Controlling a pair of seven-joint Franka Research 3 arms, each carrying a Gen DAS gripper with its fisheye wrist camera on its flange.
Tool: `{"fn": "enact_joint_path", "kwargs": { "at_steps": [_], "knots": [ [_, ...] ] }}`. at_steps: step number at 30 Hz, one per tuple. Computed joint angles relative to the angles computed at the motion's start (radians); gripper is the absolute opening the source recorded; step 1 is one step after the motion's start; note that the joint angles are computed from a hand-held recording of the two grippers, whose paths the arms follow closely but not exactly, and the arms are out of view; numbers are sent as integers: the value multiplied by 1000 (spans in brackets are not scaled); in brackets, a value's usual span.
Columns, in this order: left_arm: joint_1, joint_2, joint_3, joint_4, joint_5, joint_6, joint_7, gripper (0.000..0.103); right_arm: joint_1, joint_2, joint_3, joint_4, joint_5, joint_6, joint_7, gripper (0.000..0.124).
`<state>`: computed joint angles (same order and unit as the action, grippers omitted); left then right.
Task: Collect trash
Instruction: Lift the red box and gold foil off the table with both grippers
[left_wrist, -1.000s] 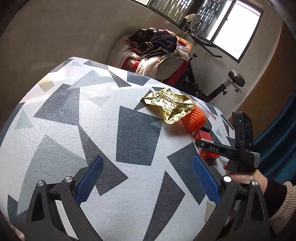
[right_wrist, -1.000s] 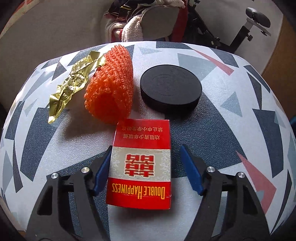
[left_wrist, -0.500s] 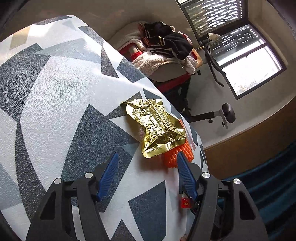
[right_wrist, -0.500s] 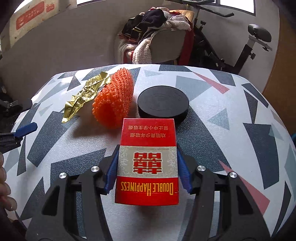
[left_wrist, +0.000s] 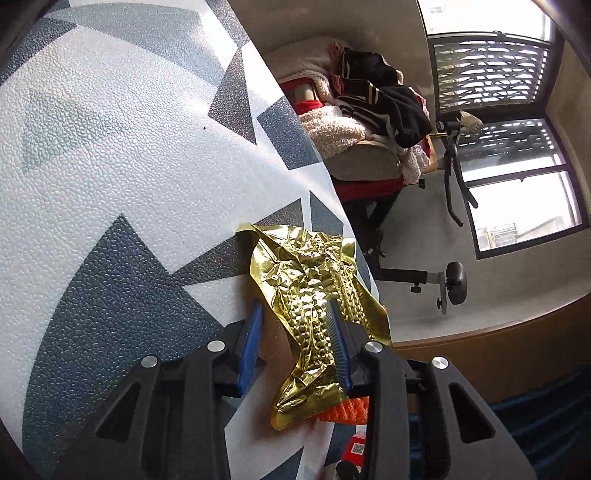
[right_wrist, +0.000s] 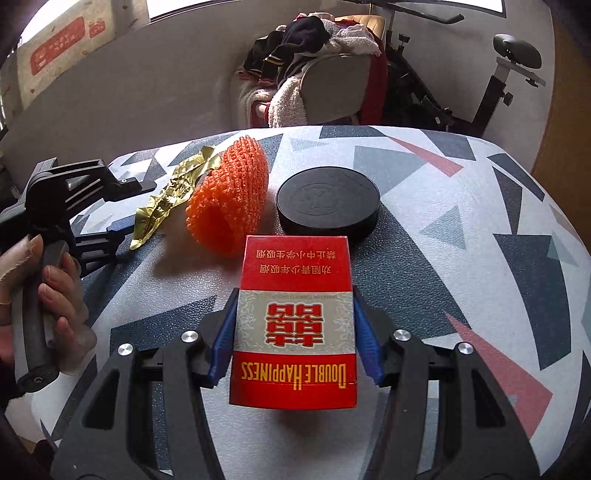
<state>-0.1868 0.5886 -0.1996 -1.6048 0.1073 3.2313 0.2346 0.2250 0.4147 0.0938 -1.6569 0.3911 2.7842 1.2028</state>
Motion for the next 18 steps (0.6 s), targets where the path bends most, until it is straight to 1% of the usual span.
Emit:
{"fn": "enact_joint_path", "kwargs": {
  "at_steps": [1,2,3,4,6,7,9,11,13,15,16,18],
  "knots": [
    [20,9,-27,5,-4,-1,1,27,0,2,-1,2,0,-2,1,57],
    [30,12,-42,6,-11,-6,-3,15,0,3,-1,4,-1,-5,1,57],
    [21,9,-31,2,-19,-10,-15,11,1,4,-3,5,-4,-7,2,57],
    [-4,0,0,-9,-20,-5,-26,10,1,5,-3,7,-5,-9,3,57],
    [-82,-35,101,-30,8,-2,-29,8,-1,1,-1,2,-2,-3,-1,57],
    [-93,-53,115,-38,30,-9,-14,7,-4,-2,4,-3,5,2,-8,57],
    [-128,-100,160,-55,73,-45,10,6,-17,-11,18,-12,28,8,-32,57],
    [-182,-155,226,-74,135,-86,19,5,-23,-28,26,-29,47,13,-51,57],
    [-255,-210,313,-88,230,-144,-11,5,-29,-51,33,-49,64,10,-77,57],
    [-312,-263,376,-97,346,-215,-45,5,-35,-85,41,-82,90,19,-111,57],
    [-324,-287,383,-99,396,-252,-50,5,-40,-106,47,-101,110,21,-131,57],
    [-327,-332,365,-110,462,-309,-37,5,-52,-152,60,-142,167,20,-183,57]
  ]
}}
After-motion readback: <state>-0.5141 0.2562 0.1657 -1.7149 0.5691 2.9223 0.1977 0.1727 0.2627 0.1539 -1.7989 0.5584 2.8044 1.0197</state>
